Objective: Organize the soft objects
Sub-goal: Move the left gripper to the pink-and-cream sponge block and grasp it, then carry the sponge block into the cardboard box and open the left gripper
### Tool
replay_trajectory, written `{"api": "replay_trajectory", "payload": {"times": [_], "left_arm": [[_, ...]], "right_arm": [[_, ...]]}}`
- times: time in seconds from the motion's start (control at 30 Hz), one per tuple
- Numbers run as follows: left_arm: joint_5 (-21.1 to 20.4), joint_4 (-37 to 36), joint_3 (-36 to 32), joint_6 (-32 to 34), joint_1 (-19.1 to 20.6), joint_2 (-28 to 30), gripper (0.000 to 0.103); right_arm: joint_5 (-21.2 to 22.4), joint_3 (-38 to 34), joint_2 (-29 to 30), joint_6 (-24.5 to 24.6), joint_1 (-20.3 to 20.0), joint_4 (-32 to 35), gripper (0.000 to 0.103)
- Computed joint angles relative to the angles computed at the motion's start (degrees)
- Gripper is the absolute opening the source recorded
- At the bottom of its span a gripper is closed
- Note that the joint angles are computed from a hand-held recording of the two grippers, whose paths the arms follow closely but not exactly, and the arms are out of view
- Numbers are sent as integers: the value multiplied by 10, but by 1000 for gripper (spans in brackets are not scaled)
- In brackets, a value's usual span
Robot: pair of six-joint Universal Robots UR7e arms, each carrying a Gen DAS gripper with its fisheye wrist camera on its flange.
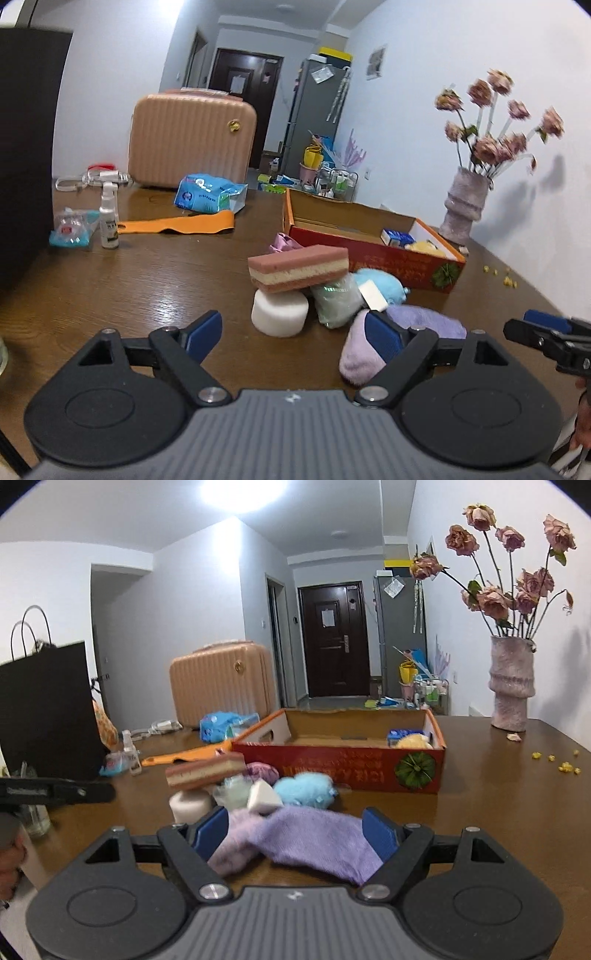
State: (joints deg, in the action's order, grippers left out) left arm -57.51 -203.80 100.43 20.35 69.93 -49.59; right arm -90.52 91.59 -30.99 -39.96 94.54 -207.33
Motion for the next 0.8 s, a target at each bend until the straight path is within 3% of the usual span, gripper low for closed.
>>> {"api": "replay_trajectory", "payload": {"times": [0.27, 0.4, 0.47, 0.53, 0.63, 0.7, 0.8], "left_arm": [[-45, 110, -149, -65, 43, 53, 69], [-104, 204, -229, -127, 72, 75, 66], [-132, 247, -261, -158, 85, 85, 64], [-182, 287, -292, -192, 102, 94, 63], [-225, 336, -329, -228, 121, 107, 50], [-228, 338, -336, -228, 123, 110, 43], [-221, 339, -333, -226, 120, 107, 42]], "right_arm": [[8, -150, 67, 35, 20, 126, 69], [19, -263, 123, 64, 29, 214, 58], [25, -337, 161, 79, 33, 263, 57], [25, -417, 203, 103, 35, 316, 54], [19, -527, 259, 143, 38, 404, 42], [16, -583, 287, 162, 37, 458, 35], [20, -588, 292, 163, 37, 457, 34]]}}
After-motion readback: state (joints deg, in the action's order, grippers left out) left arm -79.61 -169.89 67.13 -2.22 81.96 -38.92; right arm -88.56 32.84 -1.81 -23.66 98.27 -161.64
